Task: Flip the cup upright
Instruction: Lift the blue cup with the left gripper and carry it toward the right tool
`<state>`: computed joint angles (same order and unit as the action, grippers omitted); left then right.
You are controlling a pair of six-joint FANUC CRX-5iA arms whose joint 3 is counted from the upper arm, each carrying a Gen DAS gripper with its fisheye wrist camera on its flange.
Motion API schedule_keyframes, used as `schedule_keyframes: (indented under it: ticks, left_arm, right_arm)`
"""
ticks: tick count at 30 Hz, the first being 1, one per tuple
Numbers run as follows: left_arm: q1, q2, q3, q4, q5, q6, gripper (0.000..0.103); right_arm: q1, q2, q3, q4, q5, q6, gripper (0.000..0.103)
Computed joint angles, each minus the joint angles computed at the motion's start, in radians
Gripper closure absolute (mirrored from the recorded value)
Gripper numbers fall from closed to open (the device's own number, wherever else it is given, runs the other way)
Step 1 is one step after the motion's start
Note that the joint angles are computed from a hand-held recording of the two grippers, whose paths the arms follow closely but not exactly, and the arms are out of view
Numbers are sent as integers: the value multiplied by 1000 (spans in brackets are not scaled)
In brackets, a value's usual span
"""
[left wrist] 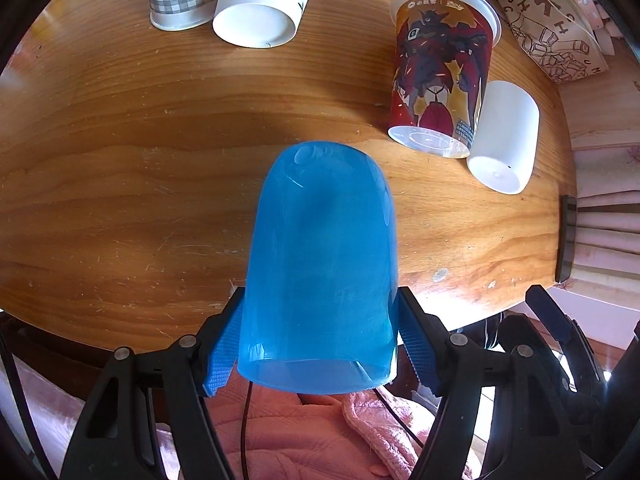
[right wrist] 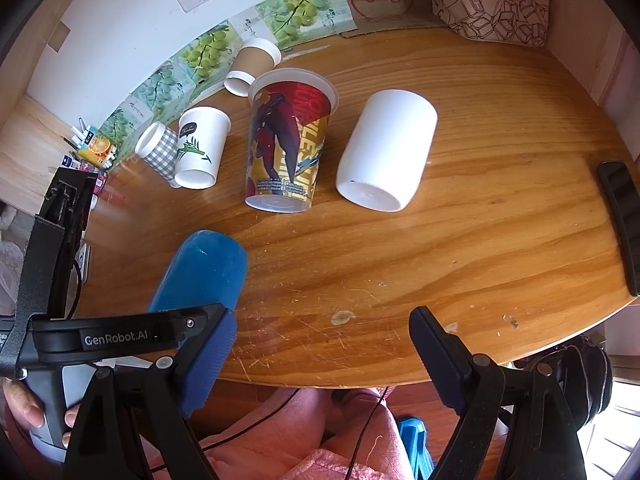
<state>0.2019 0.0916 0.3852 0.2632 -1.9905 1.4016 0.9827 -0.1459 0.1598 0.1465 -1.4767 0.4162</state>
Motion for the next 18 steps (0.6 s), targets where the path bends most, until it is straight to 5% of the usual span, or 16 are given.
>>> schedule_keyframes:
  ticks: [18]
  left_arm:
    - [-28,-25,-45,39,65,23,21]
  right_arm:
    - [-15,-18,-19,-34,32,-22,14]
